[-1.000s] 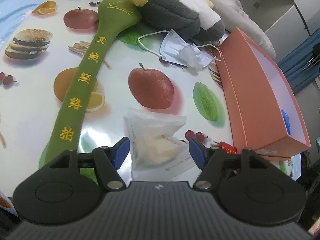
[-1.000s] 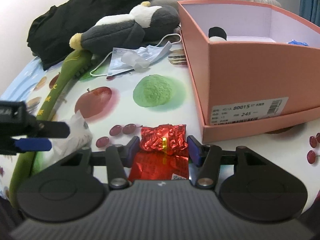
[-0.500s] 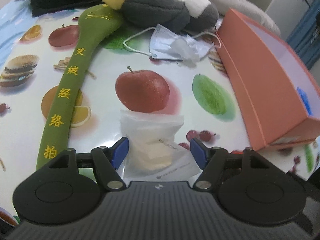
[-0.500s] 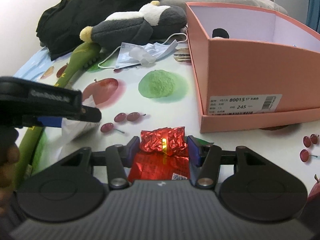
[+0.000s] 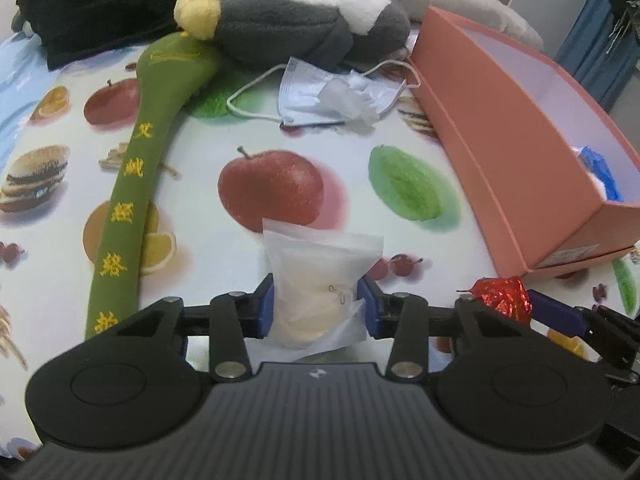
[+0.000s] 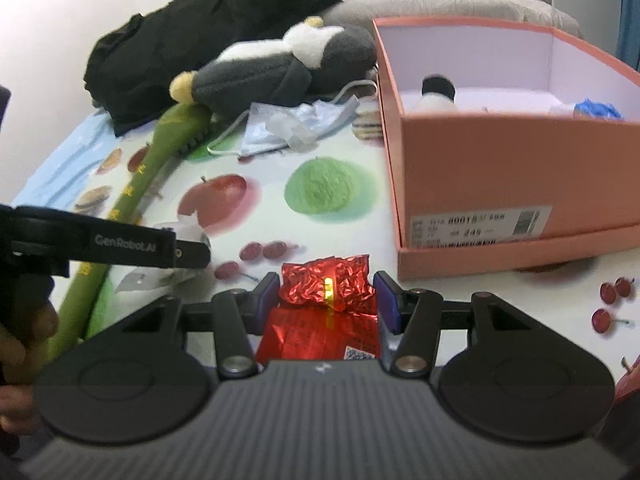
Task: Organize soft objects
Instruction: 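Carry the red wrapper and clear bag over the pink box with both tools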
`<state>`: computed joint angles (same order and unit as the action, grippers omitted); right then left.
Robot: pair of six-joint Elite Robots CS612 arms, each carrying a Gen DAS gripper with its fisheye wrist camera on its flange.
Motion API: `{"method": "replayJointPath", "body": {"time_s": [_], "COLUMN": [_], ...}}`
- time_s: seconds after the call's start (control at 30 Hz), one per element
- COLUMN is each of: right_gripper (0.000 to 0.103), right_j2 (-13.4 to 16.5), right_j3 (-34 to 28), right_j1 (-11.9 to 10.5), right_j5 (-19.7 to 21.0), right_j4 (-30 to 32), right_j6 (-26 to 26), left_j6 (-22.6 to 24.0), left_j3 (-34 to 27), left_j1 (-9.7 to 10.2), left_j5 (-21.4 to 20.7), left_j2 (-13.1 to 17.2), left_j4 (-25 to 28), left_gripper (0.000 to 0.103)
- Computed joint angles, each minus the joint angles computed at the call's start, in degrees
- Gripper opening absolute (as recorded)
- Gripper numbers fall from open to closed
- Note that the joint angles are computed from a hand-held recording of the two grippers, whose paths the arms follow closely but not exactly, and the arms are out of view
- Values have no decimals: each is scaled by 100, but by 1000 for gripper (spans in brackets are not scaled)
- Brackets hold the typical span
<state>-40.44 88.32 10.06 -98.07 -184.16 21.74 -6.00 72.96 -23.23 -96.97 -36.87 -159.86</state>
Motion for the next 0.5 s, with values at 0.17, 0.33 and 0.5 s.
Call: {"method": "replayJointPath", "body": {"time_s": [0.17,0.33,0.5], "right_gripper": [55,55,55], "right_j2": [-144,-283,-444], "right_j3": [87,116,98], "right_j1": [-15,-30,-84], "right_j5": [30,-28,-90], "right_j4": [-265,-502,-662], "right_j6": [-143,-294,-384], "left_j6": [72,177,129], "left_j3": [55,72,-27], "left_j1": [19,6,-6], "left_j5": [-178,-286,-449], "left_j2": [-118,-242,-363], "left_j4": [-211,-459,-567], "left_gripper": [48,48,48]}}
